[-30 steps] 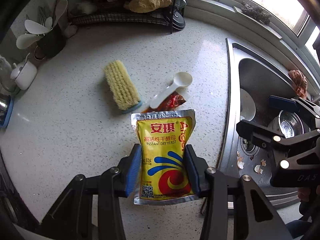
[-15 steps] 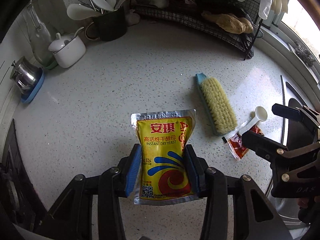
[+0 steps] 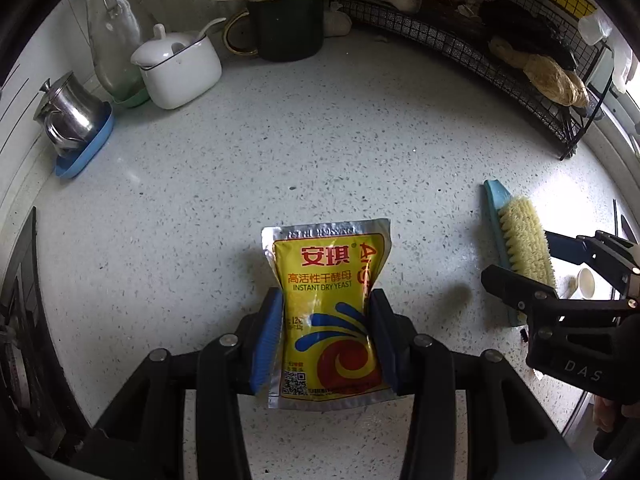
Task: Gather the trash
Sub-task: 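Grasp the scrub brush with the right tool while the left tool holds the packet, then carry the yeast packet and brush down over the red bucket with both tools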
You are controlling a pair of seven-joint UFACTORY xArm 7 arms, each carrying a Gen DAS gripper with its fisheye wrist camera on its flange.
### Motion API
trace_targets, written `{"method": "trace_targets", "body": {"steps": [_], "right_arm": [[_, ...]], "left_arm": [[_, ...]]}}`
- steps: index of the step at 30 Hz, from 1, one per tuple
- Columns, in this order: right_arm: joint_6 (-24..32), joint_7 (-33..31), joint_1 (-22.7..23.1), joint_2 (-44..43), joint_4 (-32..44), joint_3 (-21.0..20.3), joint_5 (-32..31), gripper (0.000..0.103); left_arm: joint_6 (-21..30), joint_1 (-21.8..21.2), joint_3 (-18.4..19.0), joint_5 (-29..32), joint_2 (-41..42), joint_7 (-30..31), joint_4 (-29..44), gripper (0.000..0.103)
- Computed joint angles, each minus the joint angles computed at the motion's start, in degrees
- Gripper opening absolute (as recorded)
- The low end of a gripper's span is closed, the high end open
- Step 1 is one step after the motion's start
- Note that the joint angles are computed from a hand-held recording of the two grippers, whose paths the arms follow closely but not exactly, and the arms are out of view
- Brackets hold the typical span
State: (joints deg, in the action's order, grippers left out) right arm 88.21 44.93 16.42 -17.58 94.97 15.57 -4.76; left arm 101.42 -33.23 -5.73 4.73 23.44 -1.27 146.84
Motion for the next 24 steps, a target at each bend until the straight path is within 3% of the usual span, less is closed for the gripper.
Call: {"method": "trace_targets", "body": {"steps": [1,3,10,15,20,24], "right_arm": [[0.5,-0.6,0.1,0.5,0.7,0.4,-0.7,0.048],[2.1,-1.6,0.6,1.6,2.4,1.4,-2.5,0.039],[2.9,1.0,2.7,1.7,4.4,2.5,-0.8,0.037],[5.9,4.2,4.2,2.7,10.2,6.4,-4.2,0.037],[12.0,8.4,7.6,7.6,20.9,12.1,-10.8,0.037],[19.8,13.1,13.7,15.2,33.4,19.1,-21.8,0.037]], "left_arm": [[-0.5,0.5,0.0,-0.4,-0.8,-0.2,-1.3,0.042],[-2.2,1.4,-0.4,-1.0,-3.8,-0.4,-6.0,0.042],[-5.6,4.7,-2.5,-2.4,-12.3,0.1,-16.2,0.042],[-6.2,7.4,-3.4,-4.3,-17.1,1.0,-19.6,0.042],[-6.4,10.6,-3.6,-7.6,-23.0,2.6,-24.0,0.042],[-5.9,13.1,-3.1,-10.5,-28.1,5.2,-27.4,0.042]]}}
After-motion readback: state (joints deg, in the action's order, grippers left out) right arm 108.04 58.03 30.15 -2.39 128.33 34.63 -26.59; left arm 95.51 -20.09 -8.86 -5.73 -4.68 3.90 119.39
